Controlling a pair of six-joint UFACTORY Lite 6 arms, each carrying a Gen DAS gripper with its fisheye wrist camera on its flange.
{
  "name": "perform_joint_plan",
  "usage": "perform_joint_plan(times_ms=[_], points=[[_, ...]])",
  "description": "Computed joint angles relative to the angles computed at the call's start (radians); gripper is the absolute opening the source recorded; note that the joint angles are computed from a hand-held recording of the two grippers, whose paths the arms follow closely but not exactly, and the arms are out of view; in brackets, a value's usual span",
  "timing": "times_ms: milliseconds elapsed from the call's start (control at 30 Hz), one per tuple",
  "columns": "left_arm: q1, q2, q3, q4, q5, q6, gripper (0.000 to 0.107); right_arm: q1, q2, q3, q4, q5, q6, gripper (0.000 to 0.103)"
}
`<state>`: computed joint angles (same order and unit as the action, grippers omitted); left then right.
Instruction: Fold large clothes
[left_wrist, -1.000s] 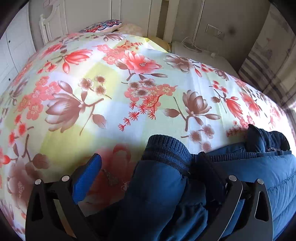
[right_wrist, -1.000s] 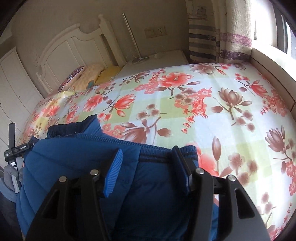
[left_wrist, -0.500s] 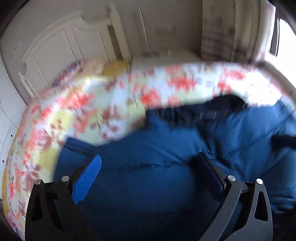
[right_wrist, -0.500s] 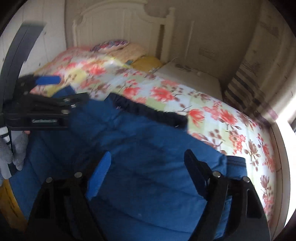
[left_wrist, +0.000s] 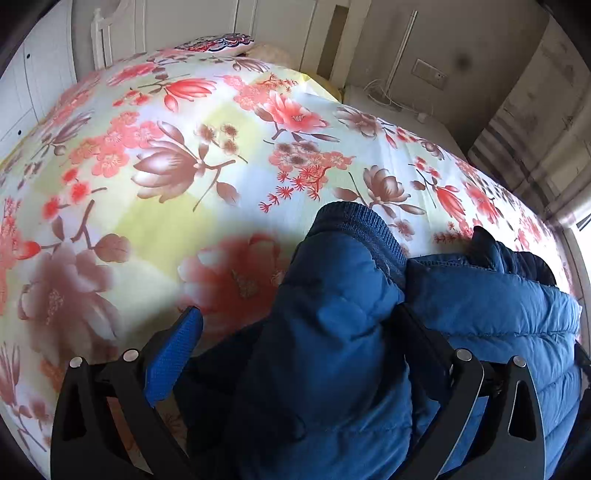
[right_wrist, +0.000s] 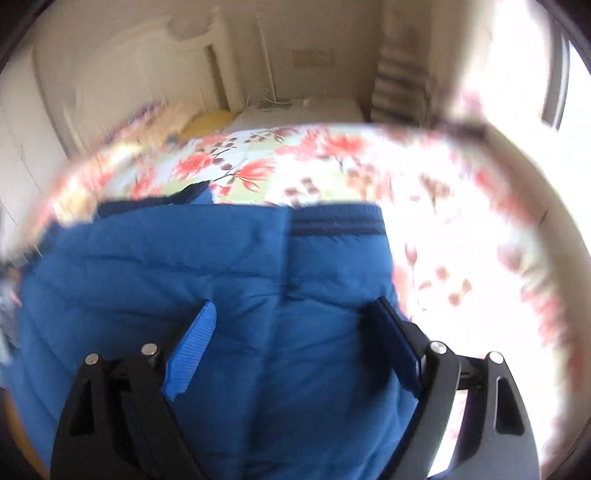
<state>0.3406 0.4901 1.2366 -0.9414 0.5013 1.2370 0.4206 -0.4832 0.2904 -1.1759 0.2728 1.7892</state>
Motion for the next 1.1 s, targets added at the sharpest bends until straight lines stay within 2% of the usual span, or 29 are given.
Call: perform_joint_plan(times_ms=[67,100,167,233,267,300,333,400,433,467,533,600,667,700,733,767,833,900,967,1033,1100], points=[[-0.02,-0.018,-0.034,-0.034,-0.048,0.038,0.099,-0.075,0.003,-0.019,-0.073,-0.084,0.01,0.085],[-0.021,-0.023,-0.041,-0.044,-0.057,0.049,0.099,-0.05,0.034,-0.002,-0.124,-0.063,0.074,0.087],[-0.008,-0.031,-0.048,-0.067,-0.053,0.076,0.099,0.042,0.114,0.044,-0.157,0.046,0.17,0.089],[0.001,-0.041,-0.05,-0.08,-0.054,0.097,0.099,0.028,0.11,0.031,-0.213,0.029,0.227,0.089],[0.0,-0.083,-0.088,-0.094,-0.077,0.114,0.099,0.011,0.094,0.018,-0.237,0.006,0.247,0.089],[-0.013,-0.166,-0.16,-0.147,-0.139,0.17,0.098,0.006,0.077,0.009,-0.22,-0.003,0.229,0.089],[-0.012,-0.239,-0.224,-0.236,-0.164,0.268,0.098,0.014,0.068,0.012,-0.161,0.013,0.176,0.087],[0.003,-0.416,-0.352,-0.302,-0.095,0.368,0.098,0.124,0.045,0.049,0.015,0.169,0.059,0.086],[-0.004,-0.521,-0.424,-0.273,-0.036,0.368,0.098,0.228,0.012,0.067,0.049,0.274,0.06,0.087],[-0.028,-0.609,-0.483,-0.237,-0.019,0.352,0.098,0.309,0.012,0.083,0.041,0.347,0.103,0.087],[-0.131,-0.818,-0.635,-0.195,-0.054,0.323,0.098,0.518,0.054,0.172,0.067,0.491,0.129,0.088],[-0.285,-0.936,-0.742,-0.083,-0.136,0.172,0.098,0.677,0.178,0.294,0.079,0.568,0.134,0.09],[-0.443,-0.929,-0.815,-0.005,-0.305,0.056,0.098,0.783,0.372,0.457,0.087,0.584,0.094,0.09],[-0.481,-0.882,-0.818,-0.002,-0.358,0.061,0.099,0.806,0.455,0.522,0.095,0.585,0.068,0.09],[-0.489,-0.846,-0.814,-0.042,-0.368,0.094,0.099,0.817,0.553,0.593,0.117,0.573,0.024,0.09],[-0.457,-0.83,-0.803,-0.123,-0.337,0.164,0.099,0.813,0.637,0.642,0.135,0.549,-0.01,0.092],[-0.305,-0.84,-0.79,-0.201,-0.213,0.281,0.099,0.819,0.681,0.641,0.093,0.547,0.047,0.095],[-0.168,-0.871,-0.796,-0.285,-0.15,0.41,0.099,0.797,0.601,0.567,0.078,0.506,0.098,0.095],[0.015,-0.803,-0.752,-0.367,-0.078,0.557,0.099,0.82,0.518,0.498,0.09,0.591,0.138,0.095],[0.163,-0.653,-0.652,-0.393,-0.025,0.621,0.099,0.83,0.389,0.376,0.101,0.636,0.202,0.095],[0.264,-0.499,-0.565,-0.435,0.001,0.685,0.099,0.799,0.212,0.213,0.123,0.635,0.26,0.095]])
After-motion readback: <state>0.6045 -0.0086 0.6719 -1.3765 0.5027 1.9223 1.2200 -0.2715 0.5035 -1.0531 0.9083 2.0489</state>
